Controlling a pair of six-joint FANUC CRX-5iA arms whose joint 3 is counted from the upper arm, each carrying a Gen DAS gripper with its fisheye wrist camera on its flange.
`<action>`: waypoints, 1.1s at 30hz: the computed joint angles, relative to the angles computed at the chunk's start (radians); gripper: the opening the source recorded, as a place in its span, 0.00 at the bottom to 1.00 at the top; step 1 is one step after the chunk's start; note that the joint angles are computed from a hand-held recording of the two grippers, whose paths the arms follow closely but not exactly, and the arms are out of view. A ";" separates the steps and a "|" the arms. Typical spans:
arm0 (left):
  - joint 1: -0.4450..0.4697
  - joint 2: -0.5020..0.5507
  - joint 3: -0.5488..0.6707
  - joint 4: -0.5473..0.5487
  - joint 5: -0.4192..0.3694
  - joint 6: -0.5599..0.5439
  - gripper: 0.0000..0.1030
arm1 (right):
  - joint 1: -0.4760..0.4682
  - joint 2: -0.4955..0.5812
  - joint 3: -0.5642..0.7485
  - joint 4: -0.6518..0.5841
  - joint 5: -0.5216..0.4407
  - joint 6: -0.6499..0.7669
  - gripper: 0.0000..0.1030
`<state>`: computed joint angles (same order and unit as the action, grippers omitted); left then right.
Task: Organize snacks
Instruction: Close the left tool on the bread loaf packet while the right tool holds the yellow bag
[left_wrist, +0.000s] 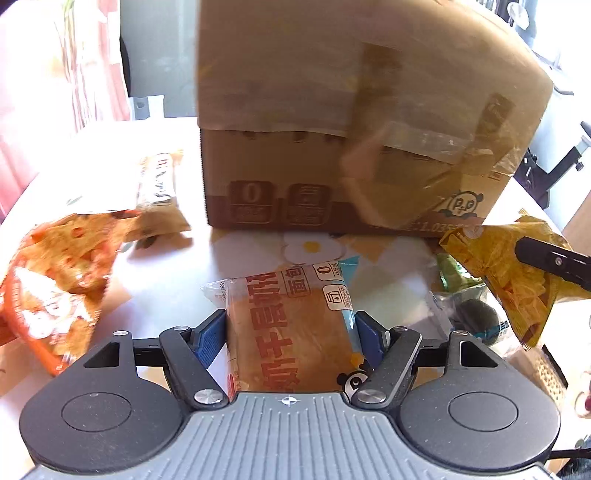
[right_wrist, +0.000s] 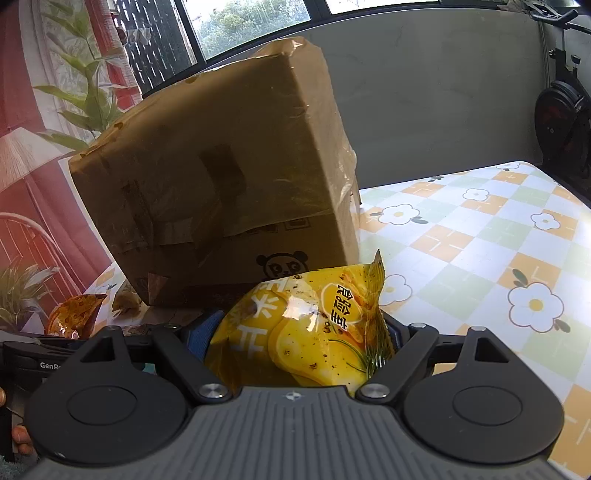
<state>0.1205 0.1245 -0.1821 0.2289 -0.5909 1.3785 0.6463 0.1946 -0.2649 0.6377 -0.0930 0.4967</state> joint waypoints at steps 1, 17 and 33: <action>0.005 -0.007 -0.005 -0.014 0.004 0.008 0.73 | 0.001 0.005 0.001 0.032 0.000 -0.025 0.83; 0.045 -0.020 -0.065 0.034 0.019 0.006 0.86 | 0.077 0.016 0.066 -0.071 -0.200 0.085 0.96; 0.019 -0.037 -0.031 -0.122 -0.007 0.104 0.77 | 0.067 -0.021 0.024 0.053 -0.238 -0.088 0.94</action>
